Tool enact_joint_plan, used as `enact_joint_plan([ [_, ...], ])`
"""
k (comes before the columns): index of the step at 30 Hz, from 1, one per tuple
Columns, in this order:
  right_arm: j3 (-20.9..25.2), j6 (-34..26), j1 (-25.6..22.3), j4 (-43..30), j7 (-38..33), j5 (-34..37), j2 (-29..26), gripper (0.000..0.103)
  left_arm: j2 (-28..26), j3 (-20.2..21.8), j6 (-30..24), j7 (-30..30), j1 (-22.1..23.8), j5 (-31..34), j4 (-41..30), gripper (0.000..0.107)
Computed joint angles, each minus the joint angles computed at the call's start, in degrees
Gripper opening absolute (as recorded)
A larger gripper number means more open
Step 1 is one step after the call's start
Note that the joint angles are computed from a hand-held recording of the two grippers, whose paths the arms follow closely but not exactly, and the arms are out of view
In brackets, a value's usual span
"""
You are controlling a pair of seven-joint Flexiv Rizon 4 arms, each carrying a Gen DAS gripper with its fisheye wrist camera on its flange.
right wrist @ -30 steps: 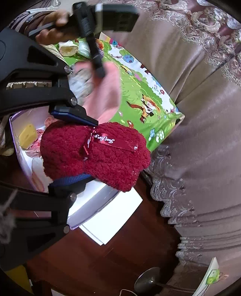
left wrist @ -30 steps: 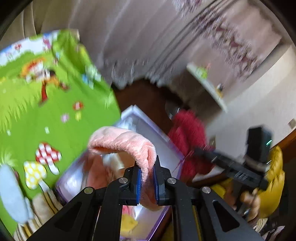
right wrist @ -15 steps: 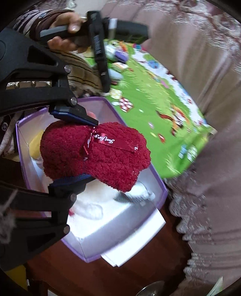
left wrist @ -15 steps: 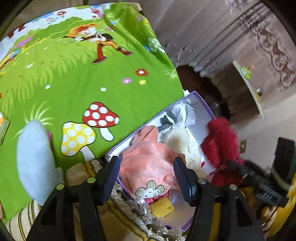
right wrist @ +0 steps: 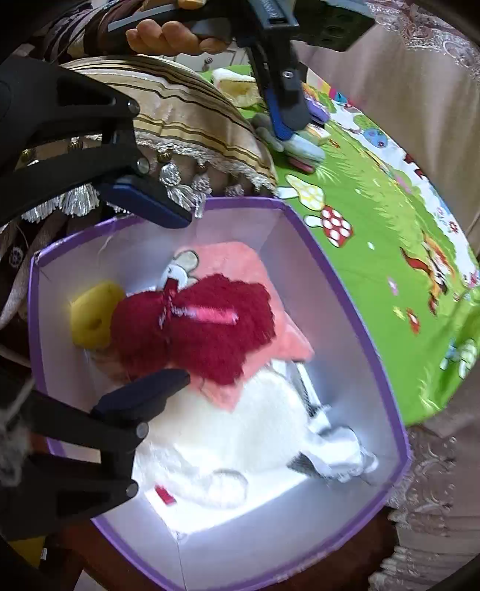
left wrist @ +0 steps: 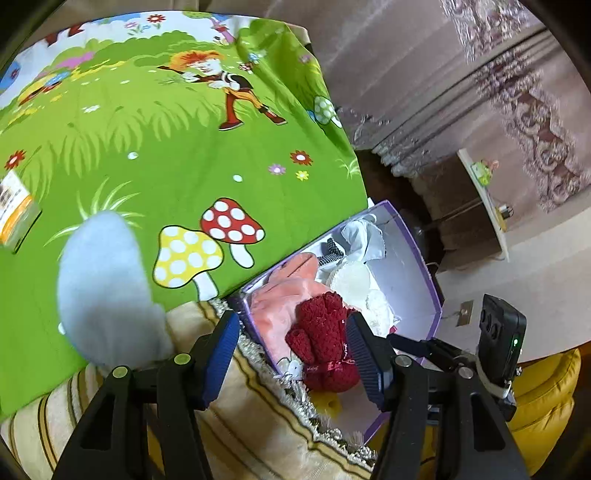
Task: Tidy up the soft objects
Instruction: 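Move both open tools back over the remaining items on the cushion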
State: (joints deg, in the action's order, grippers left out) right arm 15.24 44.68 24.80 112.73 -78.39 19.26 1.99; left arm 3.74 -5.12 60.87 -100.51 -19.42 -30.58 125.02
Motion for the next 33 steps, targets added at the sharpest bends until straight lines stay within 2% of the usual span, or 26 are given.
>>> enact_joint_plan([
  [3, -0.09, -0.29, -0.22, 0.25, 2.23, -2.51, 0.67, 0.083, 1.84, 0.60, 1.62, -0.28, -0.22, -0.98, 2.06, 0.061],
  [14, 1.15, -0.04, 2.26, -3.36, 2.78, -5.62, -0.62, 0.083, 12.88, 3.70, 6.45, -7.26, 1.55, 4.14, 11.51, 0.061],
  [19, 0.84, -0.29, 2.22, -2.61, 7.30, -9.90, -2.71, 0.083, 18.22, 5.67, 8.11, -10.11, 2.95, 6.13, 15.84, 0.061],
  [21, 0.46, -1.54, 1.91, -2.53, 9.77, -11.11, -4.25, 0.083, 19.24, 6.43, 8.60, -10.22, 2.81, 5.76, 16.99, 0.061],
  [25, 0.68, 0.24, 1.26, -3.09, 6.93, -8.50, -6.49, 0.082, 19.48, 7.08, 9.73, -9.89, 2.13, 4.62, 18.21, 0.061],
  [27, 0.47, 0.34, 1.46, -3.78, 7.23, -10.62, -8.31, 0.078, 19.04, 7.11, 10.05, -9.37, 1.64, 3.95, 18.23, 0.061],
  [29, -0.06, -1.12, 1.41, -5.15, 9.62, -11.99, -10.56, 0.068, 18.83, 7.08, 10.04, -8.74, 1.30, 3.61, 18.17, 0.061],
  [33, -0.04, -3.49, 0.97, -7.22, 11.37, -12.42, -14.28, 0.060, 19.29, 6.52, 9.83, -9.63, 2.48, 5.00, 18.22, 0.061],
])
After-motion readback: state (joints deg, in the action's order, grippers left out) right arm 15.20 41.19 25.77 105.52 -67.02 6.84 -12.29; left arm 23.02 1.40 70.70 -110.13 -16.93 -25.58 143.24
